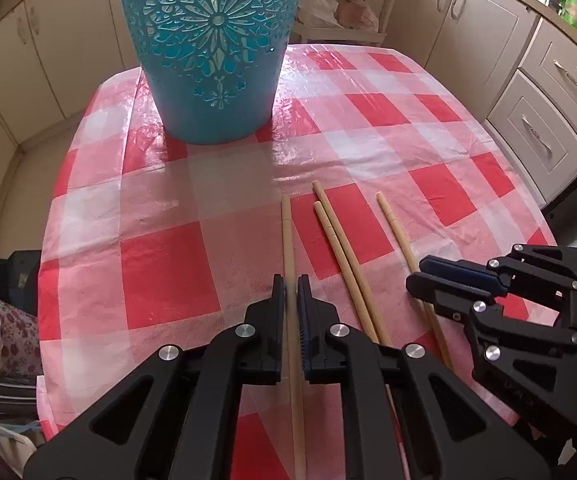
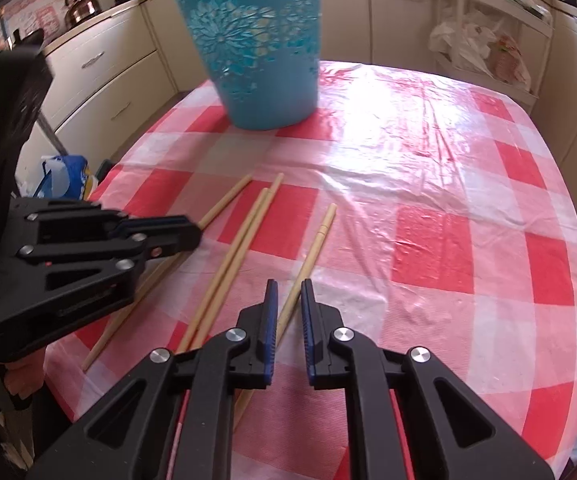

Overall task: Organize utensils
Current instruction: 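Grasp a chopstick with the left gripper while the right gripper grasps another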

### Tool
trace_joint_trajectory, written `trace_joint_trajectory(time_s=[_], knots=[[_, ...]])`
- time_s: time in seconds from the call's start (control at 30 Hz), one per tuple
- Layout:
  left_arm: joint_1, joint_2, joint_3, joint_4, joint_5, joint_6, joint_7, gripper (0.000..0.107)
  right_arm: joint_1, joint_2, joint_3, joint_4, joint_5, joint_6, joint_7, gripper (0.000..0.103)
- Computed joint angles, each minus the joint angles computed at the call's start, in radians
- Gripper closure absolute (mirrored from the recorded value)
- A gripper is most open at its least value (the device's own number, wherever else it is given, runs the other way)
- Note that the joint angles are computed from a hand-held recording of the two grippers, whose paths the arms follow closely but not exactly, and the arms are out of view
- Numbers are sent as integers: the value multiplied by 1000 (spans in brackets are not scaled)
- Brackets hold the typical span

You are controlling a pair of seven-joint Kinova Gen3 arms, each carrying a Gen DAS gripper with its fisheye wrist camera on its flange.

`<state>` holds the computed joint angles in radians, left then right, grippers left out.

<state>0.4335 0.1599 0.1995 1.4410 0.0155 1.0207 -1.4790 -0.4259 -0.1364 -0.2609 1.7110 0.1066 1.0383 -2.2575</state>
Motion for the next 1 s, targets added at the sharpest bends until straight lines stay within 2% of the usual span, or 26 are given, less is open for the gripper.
trace_joint_trajectory(time_s=[0.13,0.3,0.33,0.63,0.8,0.93,1.0], knots=[[31,15,2,-25,-60,23,25,100,1,14,1,-24,10,41,-20,91],[61,2,7,-1,-114,-4,36,102,-23,43,-22,-60,63,89,-27,93],[55,0,8,1,-100,-7,28,103,-29,37,-6,-55,43,80,-22,97],[-12,-86,4,96,33,-44,1,103,36,-77,57,50,-165,-50,-42,97],[-50,-124,-3,140,105,-63,-22,103,65,-126,105,130,-317,-127,-23,97],[-72,-146,-7,157,149,-83,-47,103,82,-159,129,170,-400,-172,-9,97],[-82,-155,-9,160,165,-92,-60,103,96,-169,117,166,-400,-185,-17,97]])
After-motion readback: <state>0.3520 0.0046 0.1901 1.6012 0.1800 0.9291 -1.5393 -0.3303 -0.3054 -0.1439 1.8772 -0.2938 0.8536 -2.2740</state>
